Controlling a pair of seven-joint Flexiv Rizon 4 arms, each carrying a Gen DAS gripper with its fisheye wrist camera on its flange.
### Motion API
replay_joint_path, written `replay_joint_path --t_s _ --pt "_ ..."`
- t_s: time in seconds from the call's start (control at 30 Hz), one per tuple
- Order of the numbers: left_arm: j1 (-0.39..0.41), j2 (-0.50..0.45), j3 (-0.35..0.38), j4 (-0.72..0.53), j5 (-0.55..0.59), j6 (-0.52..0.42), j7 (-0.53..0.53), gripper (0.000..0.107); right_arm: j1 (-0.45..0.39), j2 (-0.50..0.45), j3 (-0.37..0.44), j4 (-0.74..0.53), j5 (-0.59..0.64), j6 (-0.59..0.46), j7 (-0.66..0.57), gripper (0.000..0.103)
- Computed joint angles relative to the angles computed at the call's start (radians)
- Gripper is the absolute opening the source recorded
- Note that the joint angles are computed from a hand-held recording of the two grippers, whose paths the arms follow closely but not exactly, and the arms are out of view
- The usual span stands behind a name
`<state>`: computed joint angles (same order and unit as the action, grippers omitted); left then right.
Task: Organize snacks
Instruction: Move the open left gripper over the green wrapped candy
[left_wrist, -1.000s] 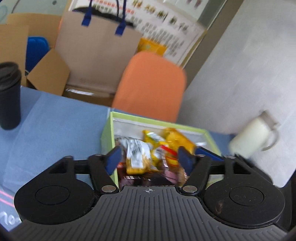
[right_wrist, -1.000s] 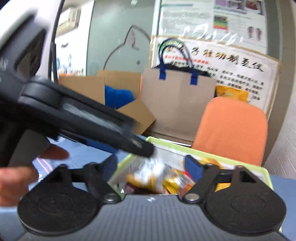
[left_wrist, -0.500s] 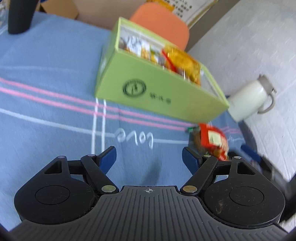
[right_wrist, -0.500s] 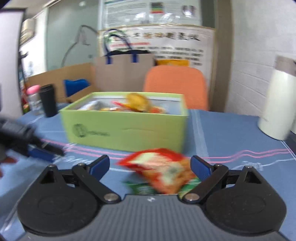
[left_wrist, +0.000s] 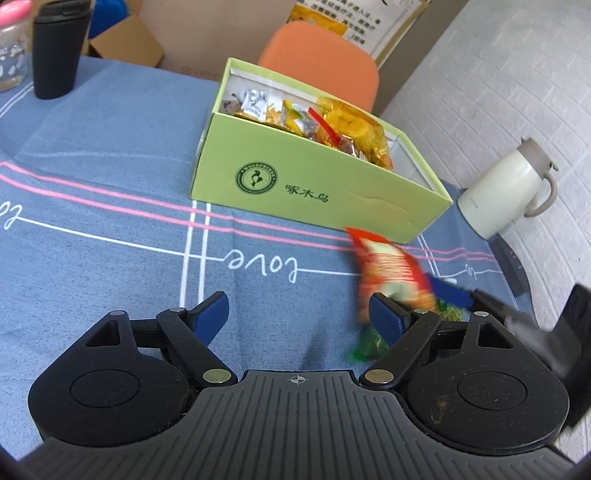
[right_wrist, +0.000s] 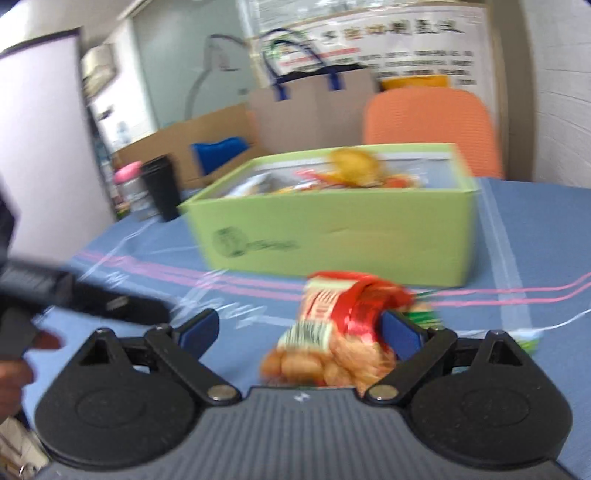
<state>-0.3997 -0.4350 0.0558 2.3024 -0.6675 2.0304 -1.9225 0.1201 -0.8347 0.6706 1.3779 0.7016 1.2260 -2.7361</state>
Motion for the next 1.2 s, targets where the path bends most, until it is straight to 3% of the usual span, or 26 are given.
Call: replay_joint_path --t_s 0.07,0.13,0.33,0.47,0.7,0.87,0.93,1.07,1.2 --pt "-0.083 0.004 0.029 0.008 -0.160 0.017 0.097 0.070 0.053 0.006 -0.013 0.026 -0.005 0.093 -0.005 0.094" --pt "-0.110 0.021 0.058 0.037 -0.156 0.030 0.070 0.070 0.085 0.002 -0.009 0.038 -0.035 0.151 -0.003 0.094" --pt "-0.082 0.088 -0.008 0.164 -0.216 0.155 0.027 0.072 0.098 -0.024 0.040 0.012 -0.128 0.079 0.064 0.094" --pt "-0.004 0.113 -0.053 0.227 -0.127 0.188 -0.068 0.072 0.096 -0.016 0.038 0.010 -0.143 -0.047 0.108 0.093" --pt "0.103 0.104 -0.072 0.256 0.074 0.217 -0.178 0.073 -0.048 0.049 0.139 0.176 0.001 0.220 -0.032 0.093" --pt "0.193 0.069 -0.098 0.210 0.251 0.173 -0.269 0.073 0.037 0.072 0.037 0.244 -0.084 0.330 0.051 0.093" --pt "0.192 0.068 -0.095 0.200 0.274 0.156 -0.280 0.073 0.062 0.064 0.020 0.248 -0.129 0.337 0.065 0.093" --pt "0.081 0.078 -0.043 0.201 0.139 0.150 -0.219 0.073 0.076 0.043 0.027 0.249 -0.222 0.311 0.074 0.093" --pt "0.058 0.080 -0.043 0.201 0.090 0.152 -0.193 0.073 0.163 0.060 -0.104 0.264 -0.290 0.334 0.186 0.093"
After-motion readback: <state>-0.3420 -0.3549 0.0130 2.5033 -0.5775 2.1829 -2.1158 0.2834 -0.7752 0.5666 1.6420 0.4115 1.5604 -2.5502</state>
